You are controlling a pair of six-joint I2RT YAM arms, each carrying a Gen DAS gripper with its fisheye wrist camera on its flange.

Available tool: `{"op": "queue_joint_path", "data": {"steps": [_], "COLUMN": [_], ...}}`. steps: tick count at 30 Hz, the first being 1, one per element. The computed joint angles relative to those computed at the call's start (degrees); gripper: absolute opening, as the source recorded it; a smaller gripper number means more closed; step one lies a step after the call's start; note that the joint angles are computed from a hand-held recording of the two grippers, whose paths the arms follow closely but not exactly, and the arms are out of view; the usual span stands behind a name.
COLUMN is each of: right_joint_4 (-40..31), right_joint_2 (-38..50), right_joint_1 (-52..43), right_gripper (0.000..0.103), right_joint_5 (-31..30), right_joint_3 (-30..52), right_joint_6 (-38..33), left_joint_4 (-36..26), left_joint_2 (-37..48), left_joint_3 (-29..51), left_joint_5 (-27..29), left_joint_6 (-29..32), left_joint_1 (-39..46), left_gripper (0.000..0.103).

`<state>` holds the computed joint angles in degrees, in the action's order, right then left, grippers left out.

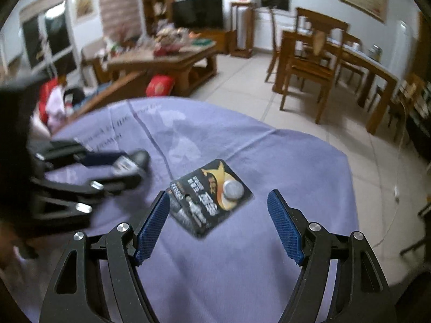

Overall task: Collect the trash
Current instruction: 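Grasp the eye-drop bottle with the left tool while the right tool grasps the battery card, then carry the eye-drop bottle and battery card over the bin and release both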

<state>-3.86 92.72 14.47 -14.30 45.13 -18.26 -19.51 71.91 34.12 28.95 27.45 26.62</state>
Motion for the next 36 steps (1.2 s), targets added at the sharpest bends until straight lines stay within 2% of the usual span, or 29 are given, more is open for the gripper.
{"op": "queue_joint_path", "data": {"steps": [4,6,9,18,23,27,31,33,36], "right_joint_4": [-1.9,-1.1,-4.5,-7.0,-6.2,-3.3,-1.5,-3.1,-9.2], "right_joint_2": [8.2,9.9,13.3,13.3,8.9,-0.8,-12.2,-17.5,-24.2], "right_joint_1": [2.1,2.4,1.4,-0.9,-3.9,-7.9,-16.1,-21.5,-32.5], "right_gripper": [0.075,0.074,0.074,0.072,0.072,0.072,0.072,0.072,0.072], "right_joint_5": [3.1,2.8,0.0,-2.9,-8.4,-15.1,-25.1,-30.0,-38.0], "right_joint_3": [6.4,7.7,12.1,14.2,11.2,3.8,-4.6,-7.4,-10.1], "right_joint_6": [-4.4,-4.8,-3.8,-2.1,0.5,4.1,9.8,10.9,7.8], "left_joint_4": [-1.3,-2.2,-2.5,-3.3,-2.8,-1.6,-1.5,-1.7,-2.4], "left_joint_2": [-1.3,-1.5,-1.8,-1.3,0.0,-1.3,-6.2,-9.7,-14.6], "left_joint_3": [0.2,0.5,0.5,1.1,2.0,1.2,-1.1,-2.7,-4.6], "left_joint_5": [1.7,2.6,2.6,3.6,5.1,7.5,12.9,14.9,15.9], "left_joint_6": [-2.0,-2.2,-2.6,-2.8,-2.0,-1.5,-0.2,-0.7,-3.3], "left_joint_1": [1.7,2.1,1.4,0.8,1.5,1.7,1.6,0.5,-3.2], "left_gripper": [0.041,0.041,0.041,0.041,0.041,0.041,0.041,0.041,0.041]}}
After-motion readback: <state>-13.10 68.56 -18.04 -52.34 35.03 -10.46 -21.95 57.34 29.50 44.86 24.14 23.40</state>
